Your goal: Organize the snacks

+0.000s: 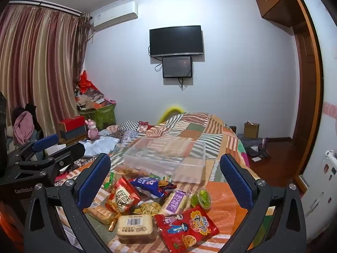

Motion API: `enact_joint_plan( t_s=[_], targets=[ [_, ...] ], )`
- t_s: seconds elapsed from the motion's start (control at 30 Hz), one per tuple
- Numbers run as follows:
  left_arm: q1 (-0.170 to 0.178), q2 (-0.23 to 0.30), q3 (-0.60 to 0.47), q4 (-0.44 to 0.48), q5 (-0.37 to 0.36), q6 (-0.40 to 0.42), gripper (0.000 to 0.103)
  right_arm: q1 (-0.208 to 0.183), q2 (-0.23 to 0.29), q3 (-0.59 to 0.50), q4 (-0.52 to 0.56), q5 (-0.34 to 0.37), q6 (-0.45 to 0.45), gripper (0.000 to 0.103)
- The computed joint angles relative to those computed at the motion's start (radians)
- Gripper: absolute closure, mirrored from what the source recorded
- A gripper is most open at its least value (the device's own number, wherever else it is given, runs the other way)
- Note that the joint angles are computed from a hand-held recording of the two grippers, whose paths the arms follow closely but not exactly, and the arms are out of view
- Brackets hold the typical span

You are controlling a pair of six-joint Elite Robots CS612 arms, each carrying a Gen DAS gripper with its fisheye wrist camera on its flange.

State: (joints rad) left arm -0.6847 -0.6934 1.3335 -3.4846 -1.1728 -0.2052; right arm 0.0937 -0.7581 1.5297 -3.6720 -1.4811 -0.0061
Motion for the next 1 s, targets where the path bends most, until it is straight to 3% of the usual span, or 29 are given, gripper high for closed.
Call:
enact_joint_plan(
  t_s=[1.0],
  targets=[
    [0.001, 0.005, 0.000, -0.021, -0.039, 0.027, 0.000, 0.000, -0.001, 0.002, -0.003, 0.000, 0.003, 0.000]
  ],
)
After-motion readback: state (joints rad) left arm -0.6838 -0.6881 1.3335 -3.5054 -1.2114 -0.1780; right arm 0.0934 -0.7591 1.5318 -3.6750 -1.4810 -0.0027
